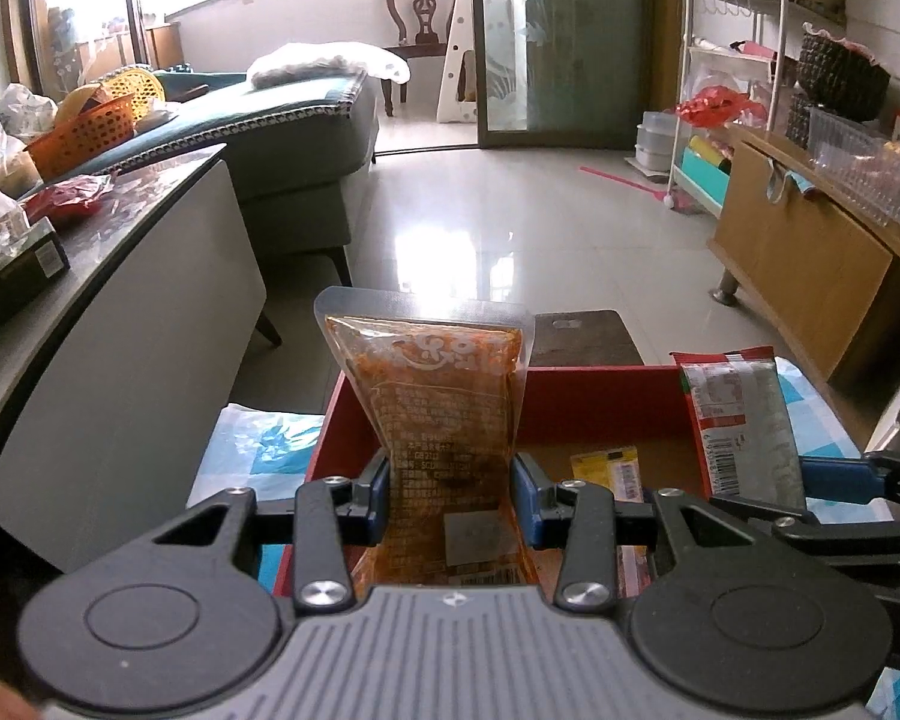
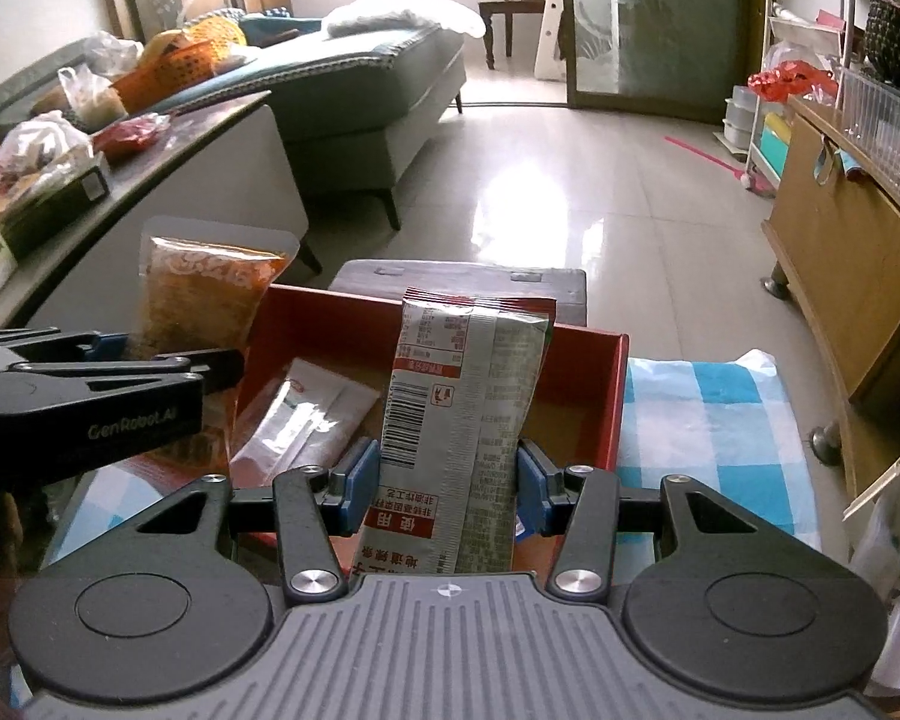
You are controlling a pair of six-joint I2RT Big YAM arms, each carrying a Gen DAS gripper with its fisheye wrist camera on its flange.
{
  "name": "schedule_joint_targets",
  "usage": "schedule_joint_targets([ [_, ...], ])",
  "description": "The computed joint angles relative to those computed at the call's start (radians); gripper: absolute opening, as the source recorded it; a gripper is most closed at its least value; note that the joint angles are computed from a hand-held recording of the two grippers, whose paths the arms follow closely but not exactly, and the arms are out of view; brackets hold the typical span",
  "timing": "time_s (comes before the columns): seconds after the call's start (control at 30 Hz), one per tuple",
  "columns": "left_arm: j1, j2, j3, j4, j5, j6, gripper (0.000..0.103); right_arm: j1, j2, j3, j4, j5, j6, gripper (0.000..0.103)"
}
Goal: Organize snacks
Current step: 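Open the right tool to drop the white-red packet while the left tool lowers the orange bag into the box, then withdraw both open tools from the box toward the loose snacks on the table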
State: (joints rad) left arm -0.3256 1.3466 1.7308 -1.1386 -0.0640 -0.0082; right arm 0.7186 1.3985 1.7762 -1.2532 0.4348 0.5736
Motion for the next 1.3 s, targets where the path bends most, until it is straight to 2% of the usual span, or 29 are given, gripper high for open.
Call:
schedule_joint_targets([
  [0.2,-0.003,0.029,0.004,0.005,-0.012,-0.007,0.036,-0.019,0.033,0.013,0.001,-0.018,-0.023,0.057],
  [0.4,-0.006,0.051,0.003,-0.009,-0.041,-0.001,0.042,-0.035,0.047,0.012,-0.003,-0.027,-0.02,0.064],
  [0.5,-0.002,0.056,0.008,-0.026,-0.024,-0.007,0.045,-0.041,0.043,0.003,-0.007,-0.033,-0.004,0.067],
  [0.7,-0.012,0.024,-0.008,-0.002,-0.051,0.01,0.055,-0.033,0.034,0.0,-0.019,-0.03,0.003,0.068],
  [0.8,-0.012,0.008,-0.012,-0.01,-0.049,0.009,0.056,-0.022,0.03,0.004,-0.027,-0.023,0.006,0.072],
  [1.03,0.001,-0.028,-0.016,-0.042,-0.02,-0.021,0.057,0.012,0.015,0.006,-0.04,-0.012,0.029,0.073],
  [1.17,0.007,-0.059,-0.031,-0.052,-0.012,-0.023,0.061,0.035,0.011,0.009,-0.06,0.002,0.046,0.086],
  [1.3,0.009,-0.084,-0.051,-0.062,-0.014,-0.022,0.063,0.055,0.002,0.007,-0.067,0.011,0.066,0.088],
])
